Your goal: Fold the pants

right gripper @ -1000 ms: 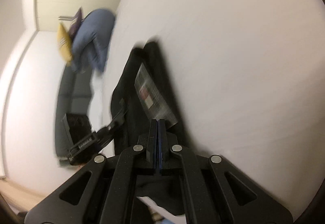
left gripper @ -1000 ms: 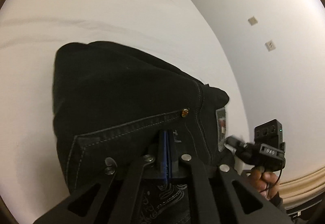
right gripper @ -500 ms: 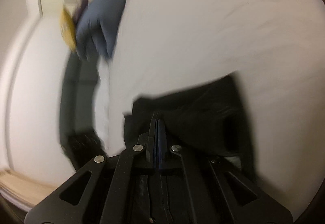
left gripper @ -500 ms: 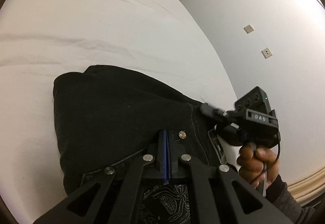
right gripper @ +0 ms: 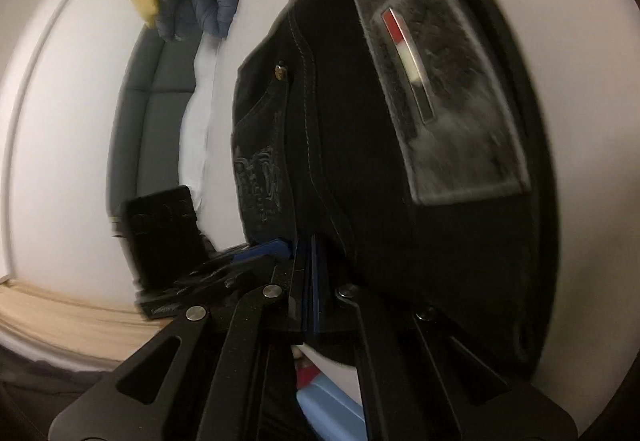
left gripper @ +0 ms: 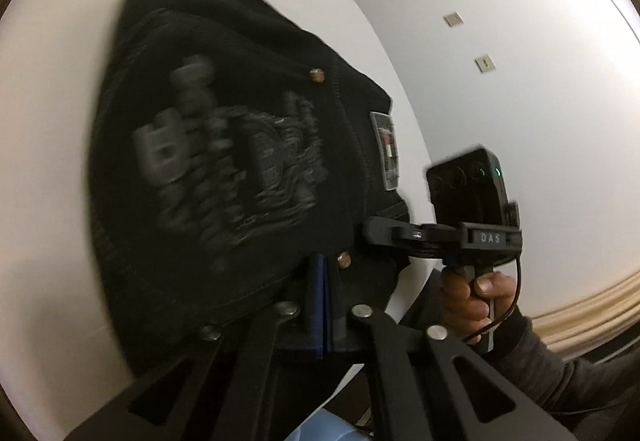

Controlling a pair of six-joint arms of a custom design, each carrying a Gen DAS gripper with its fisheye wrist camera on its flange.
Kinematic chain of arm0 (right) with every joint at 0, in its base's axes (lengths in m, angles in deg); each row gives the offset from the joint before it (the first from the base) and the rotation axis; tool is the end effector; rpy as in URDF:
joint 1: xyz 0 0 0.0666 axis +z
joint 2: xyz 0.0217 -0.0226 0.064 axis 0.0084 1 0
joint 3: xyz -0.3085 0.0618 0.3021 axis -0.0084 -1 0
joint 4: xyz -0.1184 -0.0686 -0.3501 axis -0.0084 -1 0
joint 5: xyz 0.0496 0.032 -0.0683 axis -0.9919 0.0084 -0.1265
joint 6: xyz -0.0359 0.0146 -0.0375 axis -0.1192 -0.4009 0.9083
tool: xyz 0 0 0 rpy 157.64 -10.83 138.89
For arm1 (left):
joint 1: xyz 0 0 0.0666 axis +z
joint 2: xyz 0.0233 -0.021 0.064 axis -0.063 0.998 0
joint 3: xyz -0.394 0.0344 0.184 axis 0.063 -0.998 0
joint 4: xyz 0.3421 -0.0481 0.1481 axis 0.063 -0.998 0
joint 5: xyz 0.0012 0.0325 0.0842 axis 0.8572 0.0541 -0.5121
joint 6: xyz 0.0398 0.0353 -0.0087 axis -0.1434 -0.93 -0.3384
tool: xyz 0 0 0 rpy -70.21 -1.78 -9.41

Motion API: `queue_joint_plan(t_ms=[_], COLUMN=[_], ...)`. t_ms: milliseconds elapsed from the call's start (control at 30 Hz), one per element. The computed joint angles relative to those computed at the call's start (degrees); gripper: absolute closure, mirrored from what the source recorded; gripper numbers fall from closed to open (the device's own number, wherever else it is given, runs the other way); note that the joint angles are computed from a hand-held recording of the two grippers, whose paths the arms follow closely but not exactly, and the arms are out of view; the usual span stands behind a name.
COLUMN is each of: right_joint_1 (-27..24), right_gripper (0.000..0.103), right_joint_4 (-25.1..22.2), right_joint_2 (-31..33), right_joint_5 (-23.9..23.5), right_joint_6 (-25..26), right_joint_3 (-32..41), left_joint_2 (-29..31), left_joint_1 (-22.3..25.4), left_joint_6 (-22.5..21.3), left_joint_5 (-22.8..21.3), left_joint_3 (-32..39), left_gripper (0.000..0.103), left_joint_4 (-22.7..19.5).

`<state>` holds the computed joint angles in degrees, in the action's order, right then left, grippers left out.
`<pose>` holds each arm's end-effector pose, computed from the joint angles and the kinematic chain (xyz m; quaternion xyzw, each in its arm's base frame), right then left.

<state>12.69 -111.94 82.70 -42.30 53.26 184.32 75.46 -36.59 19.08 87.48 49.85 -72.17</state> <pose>0.6227 0.1676 0.3422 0.1397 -0.8268 -0.5436 0.0377 0.4583 -0.3129 0.4756 -0.0847 0.8857 -0.4110 0.1985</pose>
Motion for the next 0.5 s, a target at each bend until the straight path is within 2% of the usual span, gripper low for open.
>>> queue_joint_plan(t_ms=[33, 100, 133, 200, 233, 267, 300, 333, 367, 400, 500], right_joint_1=[-0.3, -2.1, -3.5, -6.0, -6.8, -7.3, -7.3, -6.6, -5.7, -4.3, -0.8], right_gripper=[0.103, 0.103, 0.103, 0.103, 0.103, 0.099, 0.096, 0.096, 0.096, 0.096, 0.096], right_joint_4=[0.8, -1.2, -0.3, 1.7, 3.4, 3.7, 4.6, 4.8, 3.6, 1.3, -3.0], right_joint_2=[-0.6, -0.7, -1.2, -1.6, -2.6, -3.2, -4.0, -4.7, -5.0, -5.0, -3.8], right_joint_5=[2.3, 4.4, 5.9, 5.6, 7.4, 7.0, 5.5, 2.6, 0.5, -0.2, 4.4], right_joint_6=[-0.6, 0.7, -0.3, -3.6, -5.5, -6.1, -7.1, -7.4, -5.9, -2.7, 2.0], right_joint_3=[-0.2, 0.3, -0.2, -0.6, -1.2, -1.5, -2.1, -2.3, -1.8, -0.6, 1.4], left_joint_2=[-0.2, -2.4, -2.9, -2.6, -3.6, -4.7, -5.3, -5.3, -4.9, -4.8, -5.8], left_joint_1=[0.2, 0.6, 0.7, 0.9, 0.8, 0.3, 0.0, -0.4, -0.8, -1.0, -0.9], left_joint_6=[0.2, -0.2, -0.5, -0.3, -0.4, 0.2, 0.7, 0.7, 0.6, 0.6, 2.7], left_joint_5=[-0.2, 0.3, 0.4, -0.3, -0.7, -1.3, -1.4, -1.5, -2.0, -2.2, -2.4], left_joint_3=[-0.1, -3.4, -3.9, -2.2, -2.7, -3.7, -4.2, -4.4, -3.9, -4.3, -8.0], left_gripper=[0.101, 0.1, 0.1, 0.102, 0.099, 0.088, 0.082, 0.072, 0.064, 0.064, 0.068], left_joint_4=[-0.1, 1.0, 0.8, -1.1, -1.1, 0.2, 1.5, 2.3, 2.0, 2.0, 6.7])
